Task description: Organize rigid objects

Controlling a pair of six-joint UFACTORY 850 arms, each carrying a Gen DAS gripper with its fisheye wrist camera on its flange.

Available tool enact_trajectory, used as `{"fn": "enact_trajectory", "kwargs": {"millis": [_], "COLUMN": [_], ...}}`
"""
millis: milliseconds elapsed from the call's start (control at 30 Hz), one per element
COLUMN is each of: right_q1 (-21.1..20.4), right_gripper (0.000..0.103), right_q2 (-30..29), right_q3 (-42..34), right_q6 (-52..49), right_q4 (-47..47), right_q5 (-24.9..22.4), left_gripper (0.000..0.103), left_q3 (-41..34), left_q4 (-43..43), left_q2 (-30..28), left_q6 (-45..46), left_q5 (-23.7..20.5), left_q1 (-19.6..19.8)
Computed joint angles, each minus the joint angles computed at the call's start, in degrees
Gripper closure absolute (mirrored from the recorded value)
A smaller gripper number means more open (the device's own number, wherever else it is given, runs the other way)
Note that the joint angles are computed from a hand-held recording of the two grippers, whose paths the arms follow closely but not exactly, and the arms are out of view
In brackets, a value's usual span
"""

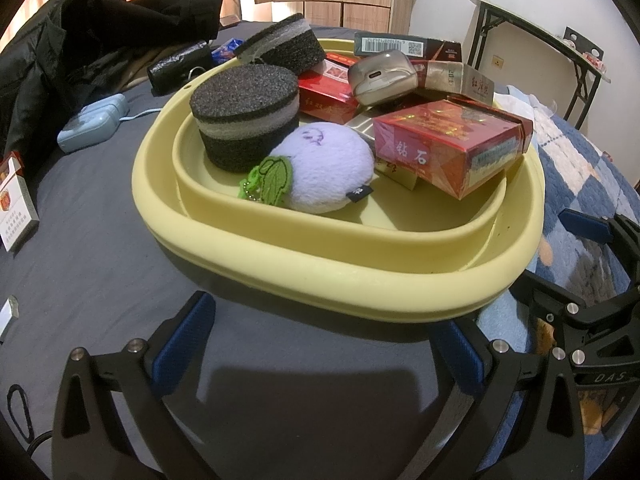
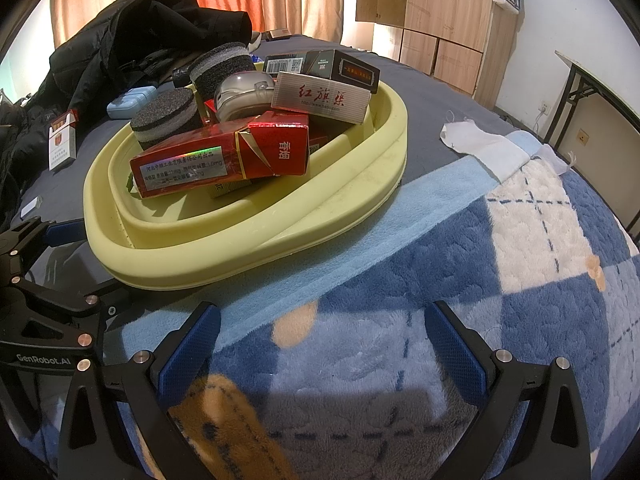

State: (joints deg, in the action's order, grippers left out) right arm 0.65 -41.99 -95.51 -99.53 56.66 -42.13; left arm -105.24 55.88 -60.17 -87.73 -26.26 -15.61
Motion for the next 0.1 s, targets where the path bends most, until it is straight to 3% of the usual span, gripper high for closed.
{"fn": "enact_trajectory", "kwargs": {"millis": [100], "right_q1": [0.00], "right_gripper": [0.000], "right_q2": [0.01], "right_q3": [0.01], "right_q6": [-0.01], "right_q4": [-0.02], "right_q5": [0.03], "left_gripper": [0.000], "left_q3": [0.02], "left_q4": [-0.09], "left_q2": [0.04], "left_q6": [0.15], "left_q5": [-0.15], "left_q1": [-0.02]}}
